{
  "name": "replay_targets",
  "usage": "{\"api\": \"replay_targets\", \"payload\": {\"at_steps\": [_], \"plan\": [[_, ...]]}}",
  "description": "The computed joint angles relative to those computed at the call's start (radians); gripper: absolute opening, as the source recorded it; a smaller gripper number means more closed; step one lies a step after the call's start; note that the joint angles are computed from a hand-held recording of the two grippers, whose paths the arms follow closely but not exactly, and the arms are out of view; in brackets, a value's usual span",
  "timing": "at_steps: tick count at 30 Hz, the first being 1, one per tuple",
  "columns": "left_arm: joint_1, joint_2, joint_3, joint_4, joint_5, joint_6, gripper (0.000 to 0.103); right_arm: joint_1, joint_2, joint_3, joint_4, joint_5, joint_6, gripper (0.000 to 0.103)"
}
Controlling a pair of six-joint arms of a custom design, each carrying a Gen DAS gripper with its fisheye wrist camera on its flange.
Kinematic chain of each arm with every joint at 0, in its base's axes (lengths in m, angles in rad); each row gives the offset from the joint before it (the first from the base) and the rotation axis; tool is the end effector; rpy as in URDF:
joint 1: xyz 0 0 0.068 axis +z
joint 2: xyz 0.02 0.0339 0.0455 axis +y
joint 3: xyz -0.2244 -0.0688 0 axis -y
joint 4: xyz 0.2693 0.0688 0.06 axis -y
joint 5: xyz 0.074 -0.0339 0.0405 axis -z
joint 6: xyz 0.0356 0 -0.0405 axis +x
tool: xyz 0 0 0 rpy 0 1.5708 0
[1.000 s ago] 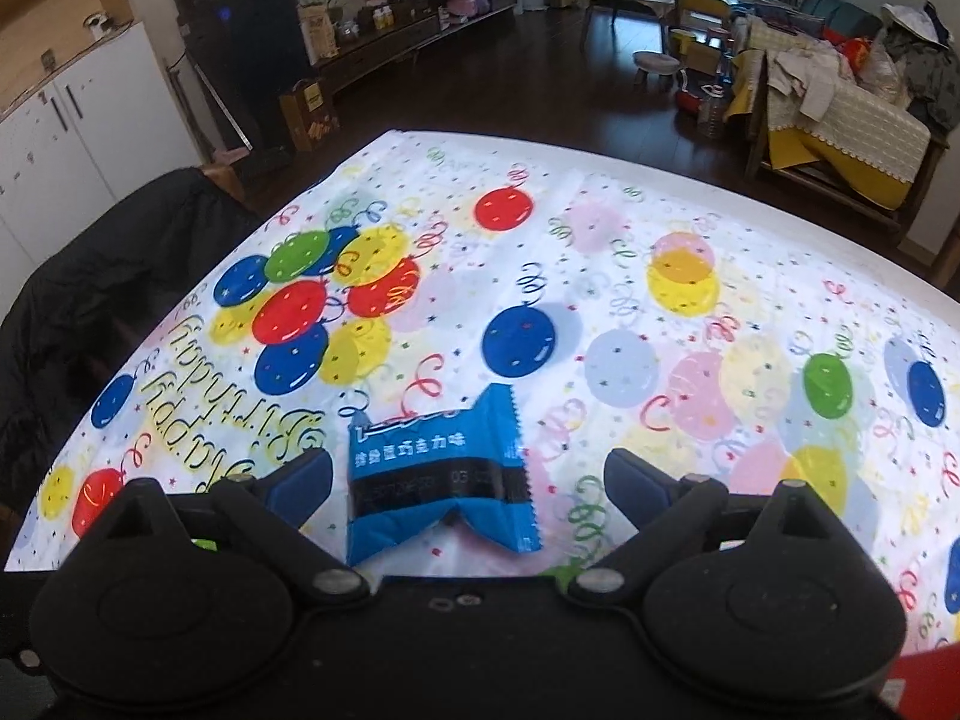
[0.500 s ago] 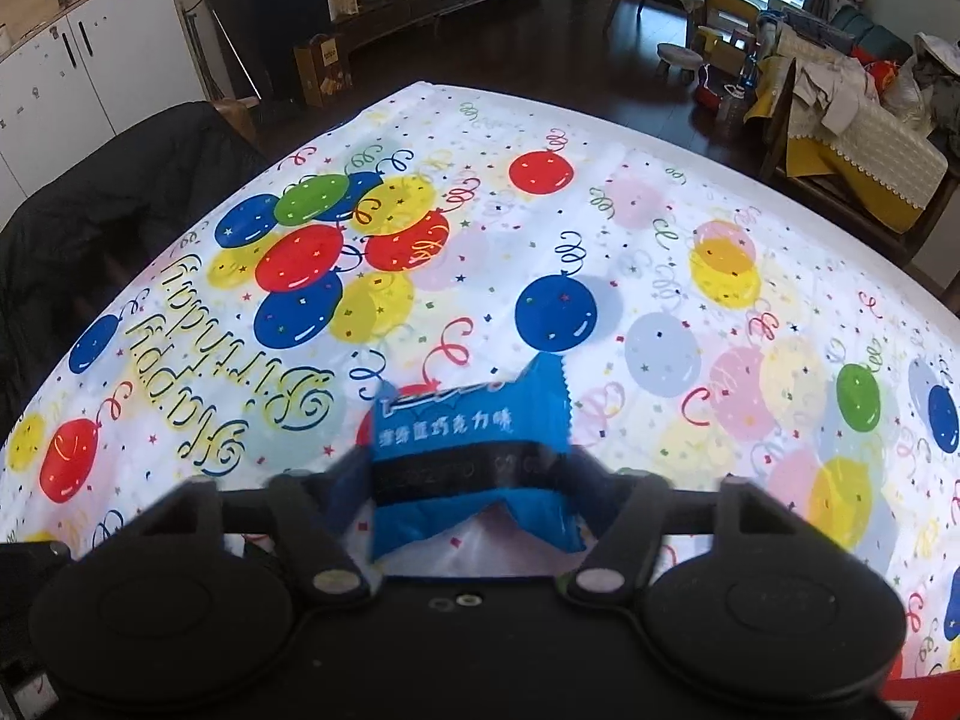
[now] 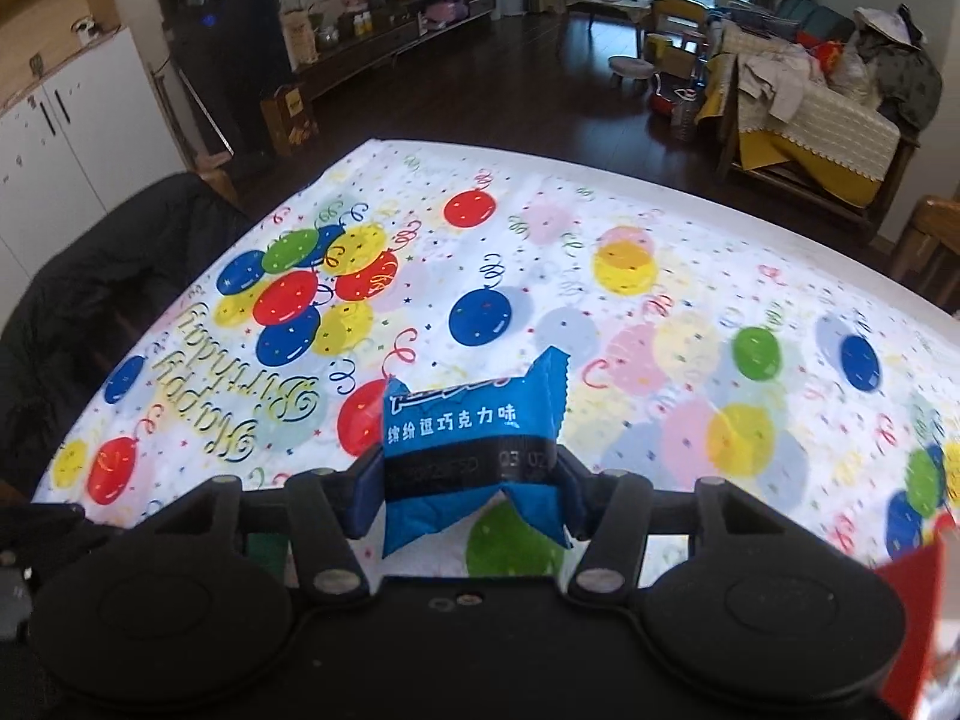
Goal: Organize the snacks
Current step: 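Carry the green bar and blue packet into the red box and release both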
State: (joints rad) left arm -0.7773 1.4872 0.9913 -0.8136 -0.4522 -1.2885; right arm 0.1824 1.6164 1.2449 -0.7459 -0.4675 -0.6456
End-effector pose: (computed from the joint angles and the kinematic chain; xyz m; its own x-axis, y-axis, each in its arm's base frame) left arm 0.2205 -0.1952 0.1593 -0.7204 -0.5031 -0.4774 -0.5080 0.8514 -0.1305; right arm 0.3406 0.0791 0.2007 -0.4919 -0.6369 -0.5936 -0.8163 0.5745 0.0600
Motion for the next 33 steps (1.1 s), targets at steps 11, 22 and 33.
{"api": "replay_targets", "payload": {"at_steps": [11, 22, 33], "plan": [[-0.09, -0.033, 0.09, -0.146, -0.054, -0.064, 0.044, -0.179, -0.172, -0.042, -0.151, -0.096, -0.063, 0.055], [-0.213, 0.044, 0.295, -0.298, -0.138, -0.106, 0.044, -0.44, -0.274, -0.027, -0.345, -0.241, -0.19, 0.055], [-0.301, 0.232, 0.602, -0.42, -0.207, -0.072, 0.044, -0.742, -0.239, 0.072, -0.565, -0.345, -0.402, 0.055]]}}
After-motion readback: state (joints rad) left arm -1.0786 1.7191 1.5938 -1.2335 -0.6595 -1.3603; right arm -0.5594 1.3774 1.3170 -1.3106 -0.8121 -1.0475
